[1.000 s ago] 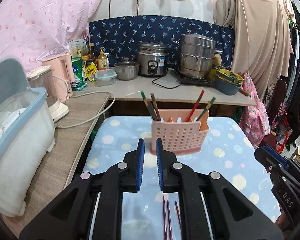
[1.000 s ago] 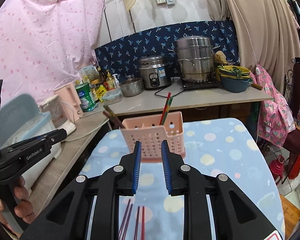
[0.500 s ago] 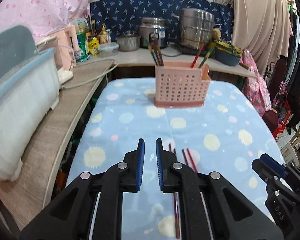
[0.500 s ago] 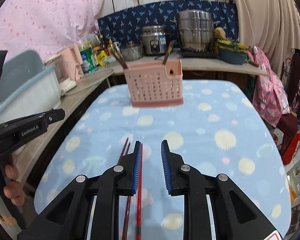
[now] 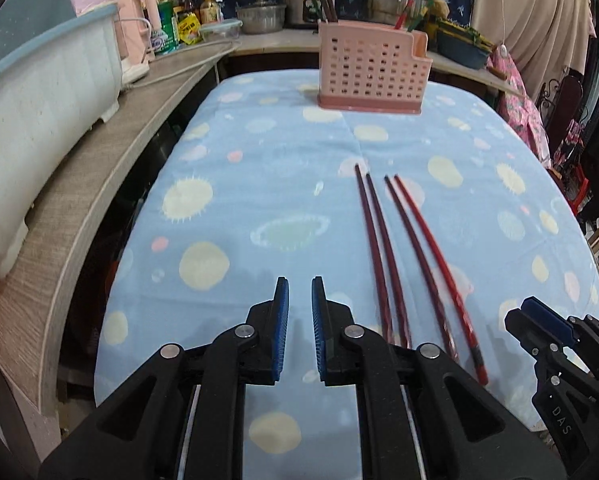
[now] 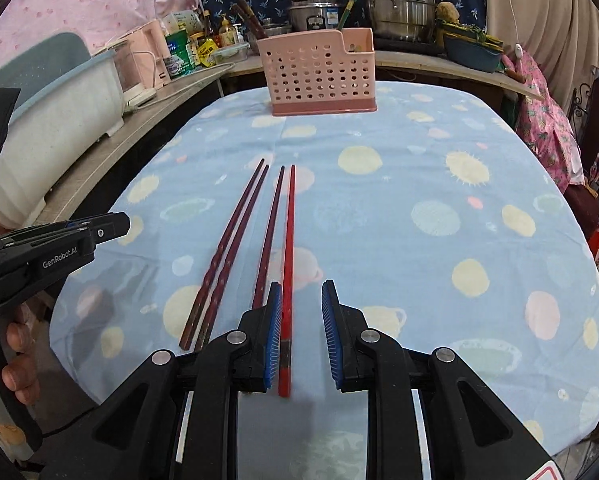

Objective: Organize utensils
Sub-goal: 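Move both open tools back over the remaining red chopsticks, then grasp a red chopstick with the right tool while the left tool grasps a dark red chopstick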

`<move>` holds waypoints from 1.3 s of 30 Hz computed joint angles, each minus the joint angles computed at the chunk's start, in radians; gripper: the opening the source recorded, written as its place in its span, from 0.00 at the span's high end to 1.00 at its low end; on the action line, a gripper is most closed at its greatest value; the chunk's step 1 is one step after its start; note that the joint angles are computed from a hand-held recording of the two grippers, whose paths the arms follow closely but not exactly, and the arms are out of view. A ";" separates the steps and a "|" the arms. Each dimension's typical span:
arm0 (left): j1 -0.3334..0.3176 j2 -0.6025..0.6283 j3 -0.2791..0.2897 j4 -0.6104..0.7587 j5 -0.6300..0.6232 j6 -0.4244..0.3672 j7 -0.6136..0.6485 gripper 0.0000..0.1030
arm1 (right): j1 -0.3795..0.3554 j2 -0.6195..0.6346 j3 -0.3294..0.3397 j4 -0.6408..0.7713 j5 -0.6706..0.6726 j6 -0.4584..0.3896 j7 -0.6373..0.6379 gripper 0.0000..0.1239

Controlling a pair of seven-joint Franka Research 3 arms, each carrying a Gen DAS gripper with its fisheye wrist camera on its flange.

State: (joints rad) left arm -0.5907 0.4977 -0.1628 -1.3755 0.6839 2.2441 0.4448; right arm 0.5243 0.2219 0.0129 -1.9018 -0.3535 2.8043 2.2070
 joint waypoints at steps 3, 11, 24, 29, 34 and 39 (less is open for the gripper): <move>0.003 -0.008 -0.008 -0.028 -0.014 -0.001 0.001 0.89 | 0.001 -0.003 0.010 -0.020 0.014 -0.005 -0.012 0.83; 0.015 -0.031 -0.020 -0.080 -0.032 0.014 -0.003 0.89 | 0.006 0.000 0.020 -0.042 0.039 -0.011 -0.031 0.85; 0.019 -0.021 -0.036 -0.083 -0.059 0.065 0.022 0.66 | 0.021 0.007 0.003 -0.055 0.034 -0.014 -0.021 0.95; 0.014 0.021 -0.044 -0.040 -0.102 0.079 0.075 0.65 | 0.006 -0.018 0.002 -0.092 0.032 0.001 0.020 0.95; 0.003 0.063 -0.042 0.007 -0.143 0.075 0.118 0.65 | -0.009 -0.036 0.010 -0.118 0.031 0.009 0.036 0.95; -0.009 0.084 -0.033 0.031 -0.162 0.065 0.135 0.65 | -0.017 -0.036 0.017 -0.120 0.032 0.012 0.035 0.94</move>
State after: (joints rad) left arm -0.6000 0.5818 -0.1956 -1.3440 0.5219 2.3092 0.5802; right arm 0.5071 0.1857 0.0297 -2.0219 -0.3210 2.8163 2.2416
